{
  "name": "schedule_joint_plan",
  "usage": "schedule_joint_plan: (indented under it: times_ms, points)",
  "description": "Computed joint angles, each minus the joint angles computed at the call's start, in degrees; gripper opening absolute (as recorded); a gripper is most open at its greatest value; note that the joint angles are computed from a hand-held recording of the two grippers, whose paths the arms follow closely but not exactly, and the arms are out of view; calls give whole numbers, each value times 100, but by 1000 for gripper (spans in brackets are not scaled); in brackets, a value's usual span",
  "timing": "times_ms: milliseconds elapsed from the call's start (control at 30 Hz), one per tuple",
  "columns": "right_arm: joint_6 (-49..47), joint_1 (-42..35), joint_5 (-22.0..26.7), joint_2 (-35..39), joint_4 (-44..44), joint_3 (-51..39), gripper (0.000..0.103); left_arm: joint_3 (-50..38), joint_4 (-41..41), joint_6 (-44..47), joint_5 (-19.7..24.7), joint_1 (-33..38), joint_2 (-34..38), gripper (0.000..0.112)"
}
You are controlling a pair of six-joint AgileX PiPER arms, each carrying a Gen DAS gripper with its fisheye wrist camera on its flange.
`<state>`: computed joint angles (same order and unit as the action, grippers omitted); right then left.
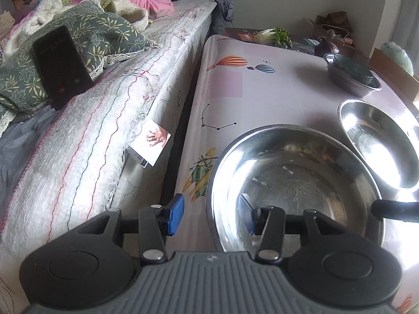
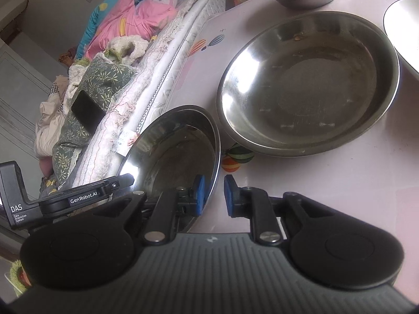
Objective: Organize plates and bowls
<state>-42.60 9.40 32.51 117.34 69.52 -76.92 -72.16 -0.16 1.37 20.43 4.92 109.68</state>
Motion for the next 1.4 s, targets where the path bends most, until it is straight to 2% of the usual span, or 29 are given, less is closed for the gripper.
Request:
schedule_joint_plan:
  times_ms: [67,133,233,433,500,600,767,867,1100,1200,1400]
  points:
    - [-27,67,-123,53,-7,-37,16,-133,2,-18,81,-26,114,38]
    - [-84,135,-186,83,-39,-71,16,-197,-649,613,210,46,166,27]
    - [-201,180,-188,60,-63,-64,14,-135,-645,647,235,55,122,22]
    - [-264,74,31,-157,-418,105,14,61,-1645,1758,733,312,-144,22]
    - [-288,37,2,-226,-437,200,15,118,-1474,1631,649,286,-178,24]
    - [-370,12,-64,-234,-343,244,16,42,-925,1138,547,169,-119,33]
    - [-435,70,-189,-97,-228,157,16,-148,-736,933,555,61,82,33]
    - [-388,109,-242,-73,-251,125,14,-172,-1160,1208,680,100,111,26]
    - [-300,200,-505,-229,-541,201,14,208,-1275,1383,535,8,-124,26]
    - [-203,201,-551,-191,-645,189,14,192,-1109,1268,482,-72,-103,31]
    - [-186,263,-620,-170,-667,206,14,87,-420,702,399,-251,-10,34]
